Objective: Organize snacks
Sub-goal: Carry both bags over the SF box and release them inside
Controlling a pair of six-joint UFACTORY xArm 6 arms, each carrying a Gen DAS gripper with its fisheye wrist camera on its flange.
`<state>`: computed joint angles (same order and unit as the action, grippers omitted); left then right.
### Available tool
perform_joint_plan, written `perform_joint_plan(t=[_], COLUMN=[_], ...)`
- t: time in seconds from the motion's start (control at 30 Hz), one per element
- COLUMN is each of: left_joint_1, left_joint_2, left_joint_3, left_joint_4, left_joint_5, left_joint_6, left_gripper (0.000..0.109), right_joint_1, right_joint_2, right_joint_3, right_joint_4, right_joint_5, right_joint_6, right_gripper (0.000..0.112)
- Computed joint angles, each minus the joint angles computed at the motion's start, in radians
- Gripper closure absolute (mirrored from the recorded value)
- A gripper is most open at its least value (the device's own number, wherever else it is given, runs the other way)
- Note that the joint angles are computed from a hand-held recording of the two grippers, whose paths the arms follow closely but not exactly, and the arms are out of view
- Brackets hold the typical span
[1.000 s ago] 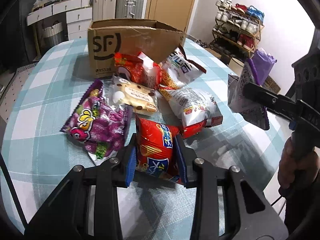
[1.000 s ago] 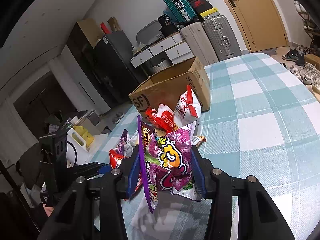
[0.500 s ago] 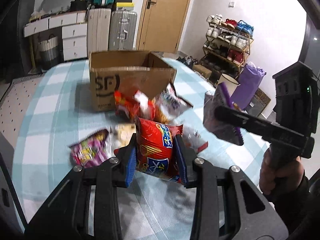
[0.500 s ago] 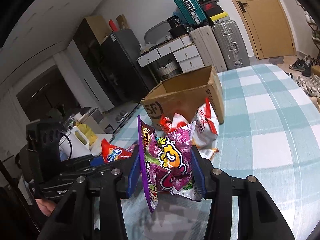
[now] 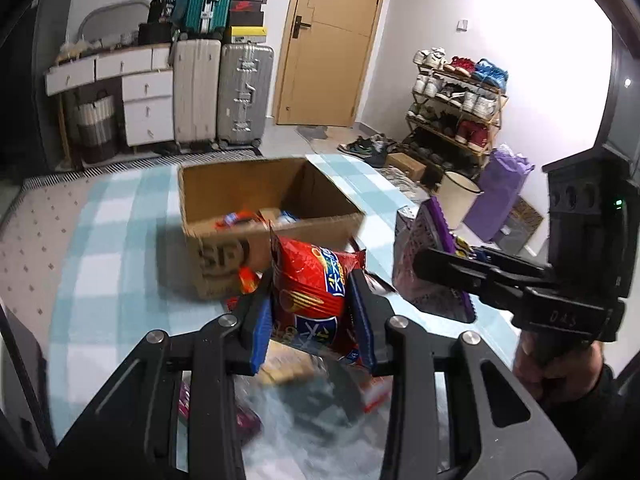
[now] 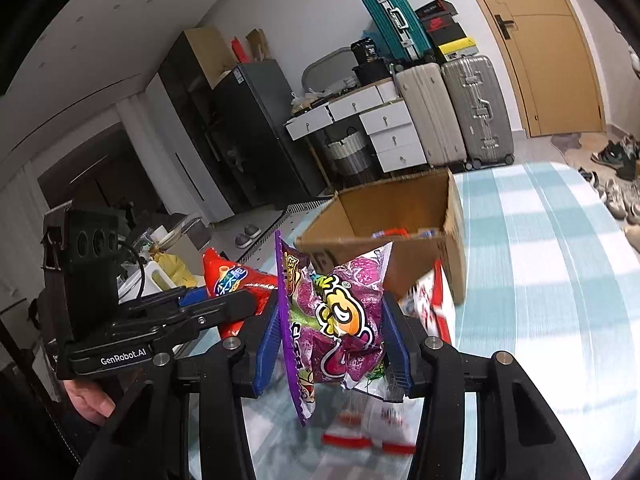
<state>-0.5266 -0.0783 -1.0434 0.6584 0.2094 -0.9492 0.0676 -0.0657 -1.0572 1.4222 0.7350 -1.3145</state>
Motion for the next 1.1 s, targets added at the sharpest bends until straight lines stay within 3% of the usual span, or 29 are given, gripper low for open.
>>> perform_joint_plan(t=[0.43,0.5,1.1], left_joint_1=[0.064,0.073,0.127], left_joint_2=[0.186,0.223,0.676], left_joint_3=[-0.326,-0.387,-0.969], left_joint_4=[-0.266,-0.233,-0.507], left_joint_5=[0.098,0.124,0.294], left_joint_6=[0.313,0.297,0.605], left_gripper=[0.077,0.077,0.076], right_joint_1=[0.023,0.028,0.036], right_joint_2=[0.221,0.252,0.626], right_joint_3=[-0.343,-0.39,-0.841], right_joint_4=[-0.121,-0.143,-0.321], right_joint_5=[0.011,0.007,0.013], right_joint_6=[0.164,0.181,0.397], right_gripper=[0.065,0.065,0.065])
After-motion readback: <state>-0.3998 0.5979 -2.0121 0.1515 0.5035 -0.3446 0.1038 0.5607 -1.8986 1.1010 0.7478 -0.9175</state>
